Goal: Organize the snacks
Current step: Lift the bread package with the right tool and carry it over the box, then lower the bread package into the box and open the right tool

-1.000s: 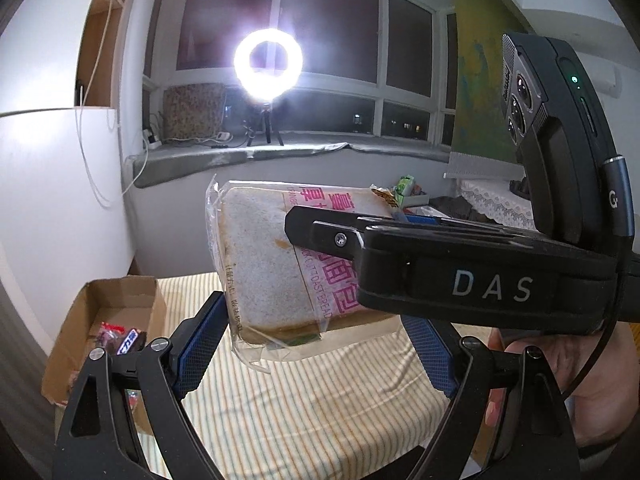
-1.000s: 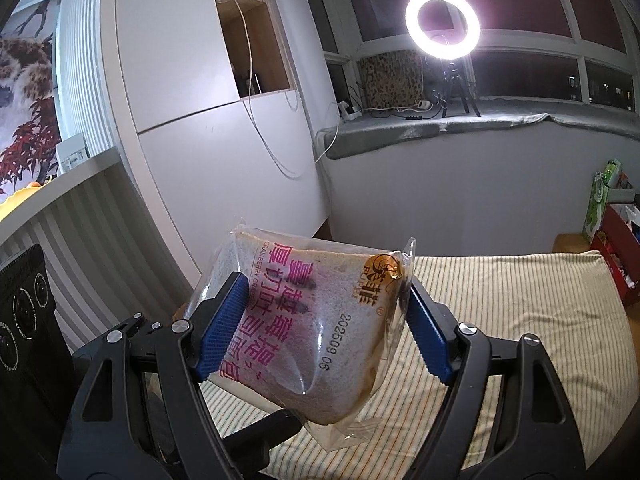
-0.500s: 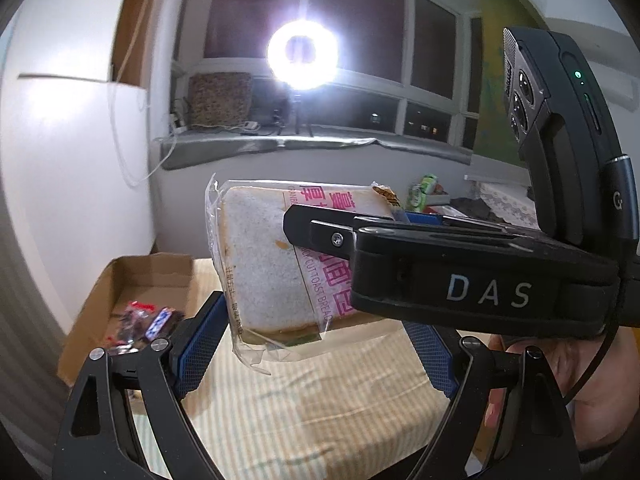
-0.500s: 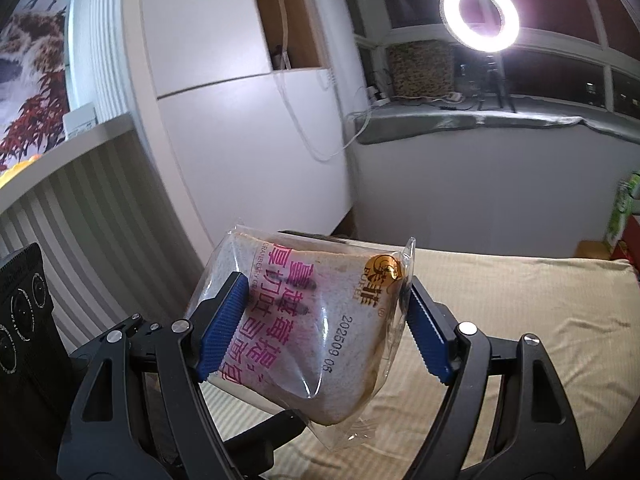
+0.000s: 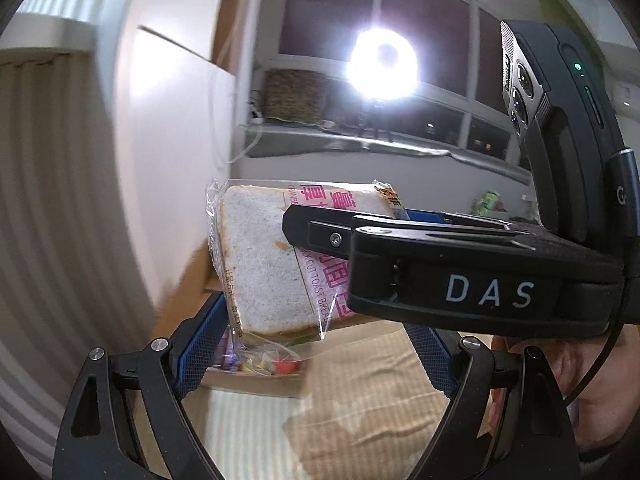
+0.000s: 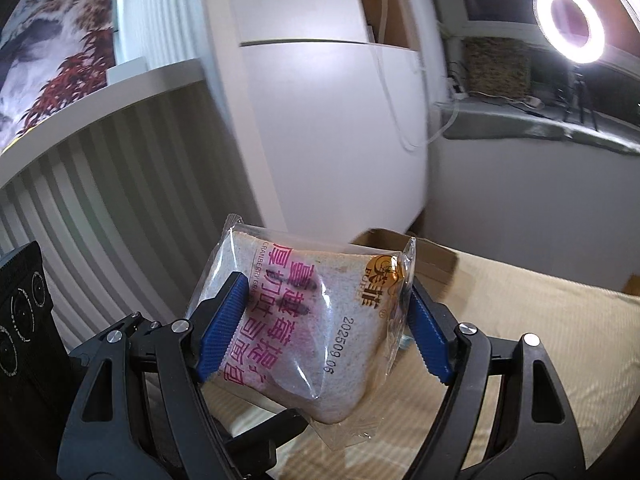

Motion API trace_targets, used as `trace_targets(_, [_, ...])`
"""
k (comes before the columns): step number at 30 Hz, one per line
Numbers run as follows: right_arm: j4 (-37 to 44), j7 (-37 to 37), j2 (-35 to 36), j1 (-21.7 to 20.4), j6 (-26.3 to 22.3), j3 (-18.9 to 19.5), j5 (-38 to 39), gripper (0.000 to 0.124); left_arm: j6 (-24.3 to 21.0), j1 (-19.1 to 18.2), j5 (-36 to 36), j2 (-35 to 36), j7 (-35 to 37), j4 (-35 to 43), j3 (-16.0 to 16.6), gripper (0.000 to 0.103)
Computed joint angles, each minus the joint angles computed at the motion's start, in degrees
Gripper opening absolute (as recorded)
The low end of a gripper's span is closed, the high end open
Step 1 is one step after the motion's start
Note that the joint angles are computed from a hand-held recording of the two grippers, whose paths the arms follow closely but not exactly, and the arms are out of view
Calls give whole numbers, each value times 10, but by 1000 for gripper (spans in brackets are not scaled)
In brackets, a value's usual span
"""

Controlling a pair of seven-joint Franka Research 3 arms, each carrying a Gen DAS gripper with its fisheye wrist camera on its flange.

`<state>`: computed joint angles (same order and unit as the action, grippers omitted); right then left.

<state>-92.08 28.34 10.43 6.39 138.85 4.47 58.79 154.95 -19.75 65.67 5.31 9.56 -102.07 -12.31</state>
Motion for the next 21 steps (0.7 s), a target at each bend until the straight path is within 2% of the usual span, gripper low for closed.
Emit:
trace_targets(11, [34,-2,19,14,-7,12,-11,80,-14,33,29,-50,-40,-45,-8,87])
trace_targets(18, [84,29,78,12,-7,20,-37,80,-3,44,20,-30,-26,-35,-5,87])
trace_targets(21, [127,58,126,8,-17,24,-62,80,8,46,0,-6,-7,-22,2,87])
